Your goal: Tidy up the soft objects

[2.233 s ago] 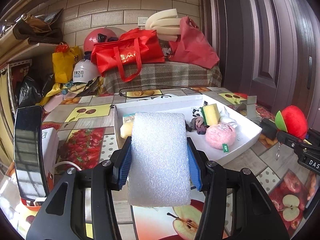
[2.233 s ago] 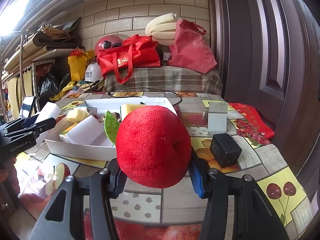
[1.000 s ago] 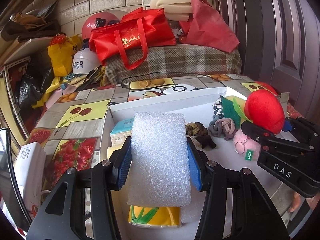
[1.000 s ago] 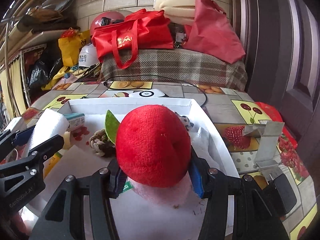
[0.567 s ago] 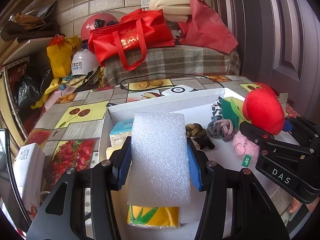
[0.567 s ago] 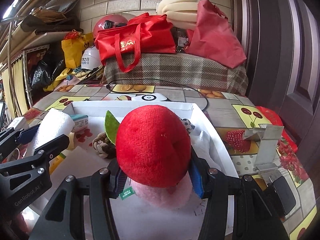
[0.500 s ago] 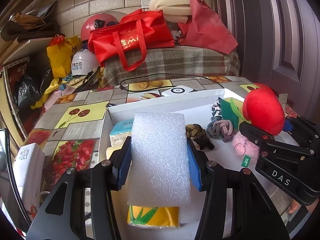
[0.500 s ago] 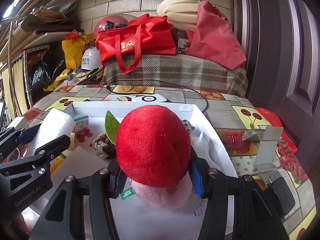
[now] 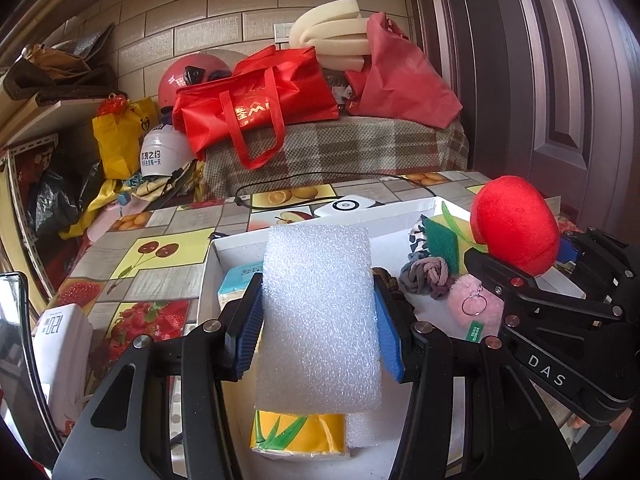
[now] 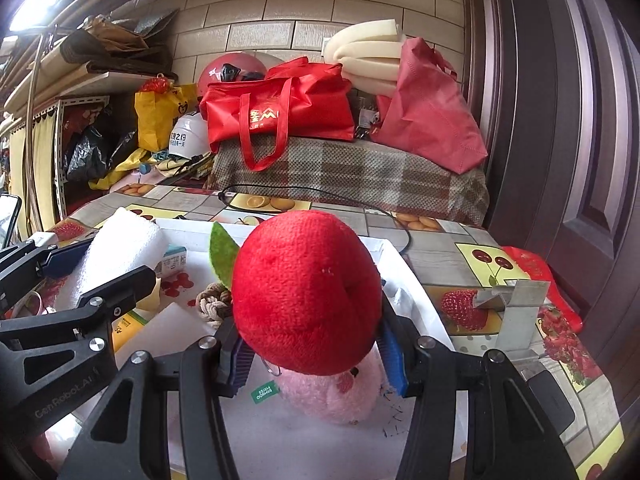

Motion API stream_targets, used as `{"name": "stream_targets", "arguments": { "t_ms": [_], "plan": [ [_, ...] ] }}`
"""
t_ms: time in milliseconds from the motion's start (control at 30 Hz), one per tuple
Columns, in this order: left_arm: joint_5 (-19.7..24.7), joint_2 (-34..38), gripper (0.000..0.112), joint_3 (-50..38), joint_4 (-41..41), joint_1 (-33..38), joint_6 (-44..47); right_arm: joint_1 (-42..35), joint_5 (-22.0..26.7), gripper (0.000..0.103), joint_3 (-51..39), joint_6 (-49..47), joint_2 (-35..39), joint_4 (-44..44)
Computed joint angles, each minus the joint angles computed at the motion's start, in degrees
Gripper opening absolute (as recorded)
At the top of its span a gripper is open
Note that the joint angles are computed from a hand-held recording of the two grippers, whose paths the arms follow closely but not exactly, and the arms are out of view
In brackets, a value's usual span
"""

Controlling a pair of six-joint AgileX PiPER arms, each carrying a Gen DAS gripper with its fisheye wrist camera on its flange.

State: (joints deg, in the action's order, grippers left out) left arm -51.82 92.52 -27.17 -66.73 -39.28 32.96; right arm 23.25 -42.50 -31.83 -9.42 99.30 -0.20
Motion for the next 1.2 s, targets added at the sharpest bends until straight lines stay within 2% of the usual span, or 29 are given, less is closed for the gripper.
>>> {"name": "stream_targets", "arguments": {
  "t_ms": [267,400,467,500,533,600,767,800,900,967,1000,1200],
  "plan": [
    [-0.15,0.58,0.050,-0.72,2.02,0.60,-0.93,0.20,0.31,0.054,-0.23,0.15,0.29,-1.23],
    [1.46,0.10,0.053,-0.60,3.68,2.43,-2.49,0.60,1.01,0.056,-0.57,-0.90,0.34,-0.91],
    [1.21,0.01,0.062,-0.61,2.39,3.07,-3.25,-0.25,1.99,0.065,-1.12,0.84,0.32,-1.84],
    [0.82,-0.15,0.071,-0.31,1.97,3.20,-4.14,-0.67,1.85,0.076,-1.06,1.75,0.33,-1.94],
    [0.28,-0.21,0.081,-0.02,1.59,3.23,-5.03,-1.40,1.41,0.084,-0.81,3.33,0.23,-2.99],
    [-0.75,-0.11,0.086,0.24,0.88,2.96,-5.97,-2.32,-0.31,0.085,0.09,5.31,0.08,-4.89],
    [-4.42,0.72,0.087,0.49,-1.20,0.75,-6.20,-1.82,-1.80,0.087,0.97,4.40,-0.10,-3.35],
    [-5.40,0.57,0.091,1.16,-0.83,0.43,-7.43,-1.76,-2.81,0.089,1.59,4.28,-0.27,-2.83],
    [-9.20,-0.38,0.103,4.56,1.78,-0.60,-13.63,-2.44,-10.42,0.096,5.34,4.95,-0.58,-3.09],
    [-9.79,-0.94,0.103,5.71,2.39,-1.04,-15.06,-3.35,-11.17,0.098,6.92,6.83,-1.40,-5.64],
    [-9.75,-1.09,0.103,5.69,1.84,-1.40,-14.60,-3.25,-11.17,0.103,7.39,6.73,-1.75,-5.62],
    [-11.53,-1.93,0.103,6.91,-1.40,-4.79,-13.70,-2.25,-11.57,0.103,8.81,5.48,-3.17,-3.43]
  ]
}}
